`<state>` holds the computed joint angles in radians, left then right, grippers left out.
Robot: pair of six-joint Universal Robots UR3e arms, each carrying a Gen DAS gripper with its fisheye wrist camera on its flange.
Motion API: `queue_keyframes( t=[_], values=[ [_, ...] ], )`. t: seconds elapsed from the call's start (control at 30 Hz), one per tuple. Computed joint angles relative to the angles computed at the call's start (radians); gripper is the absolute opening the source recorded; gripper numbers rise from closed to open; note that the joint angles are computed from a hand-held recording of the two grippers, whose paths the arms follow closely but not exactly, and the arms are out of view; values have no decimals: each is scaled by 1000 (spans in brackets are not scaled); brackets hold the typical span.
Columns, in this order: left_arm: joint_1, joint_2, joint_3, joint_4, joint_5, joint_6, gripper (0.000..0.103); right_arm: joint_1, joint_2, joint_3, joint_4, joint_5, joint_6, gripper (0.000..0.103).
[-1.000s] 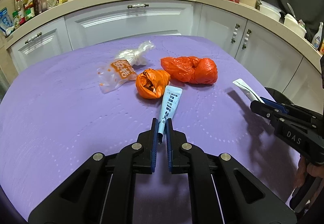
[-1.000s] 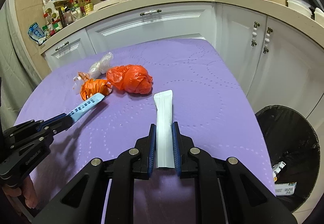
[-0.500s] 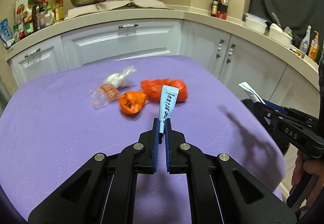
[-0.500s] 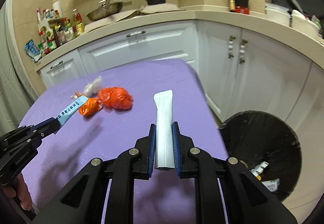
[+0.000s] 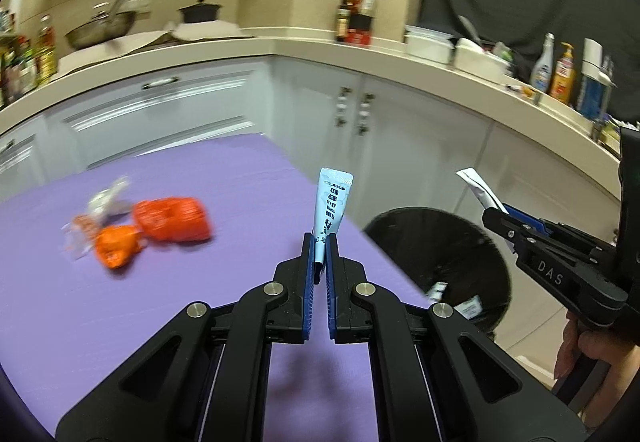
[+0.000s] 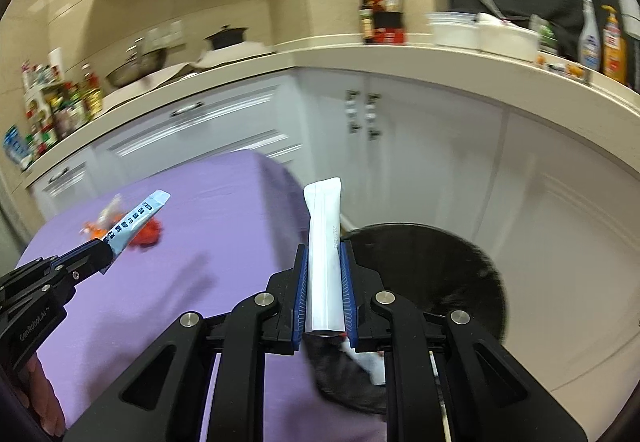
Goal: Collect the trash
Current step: 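Carry both tubes over the bin and open both tools to drop them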
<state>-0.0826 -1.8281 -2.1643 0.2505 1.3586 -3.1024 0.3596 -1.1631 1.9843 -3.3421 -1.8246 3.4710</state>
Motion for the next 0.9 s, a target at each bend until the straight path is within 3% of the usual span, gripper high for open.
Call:
queue_keyframes(
  t=[0.37, 0.7, 0.8, 0.9],
  values=[
    [-232, -270, 328, -58, 130, -63, 5, -155, -11, 168, -149, 50, -28, 17],
    [-310, -439, 571, -172, 191, -78, 8, -239, 52, 168, -205, 101, -40, 17],
    [-320, -470, 619, -195, 208, -78, 23, -244, 65, 163, -220, 96, -38, 28],
    [-319, -481, 633, -204, 211, -84, 25, -246, 67, 169, -234, 88, -33, 36]
  ],
)
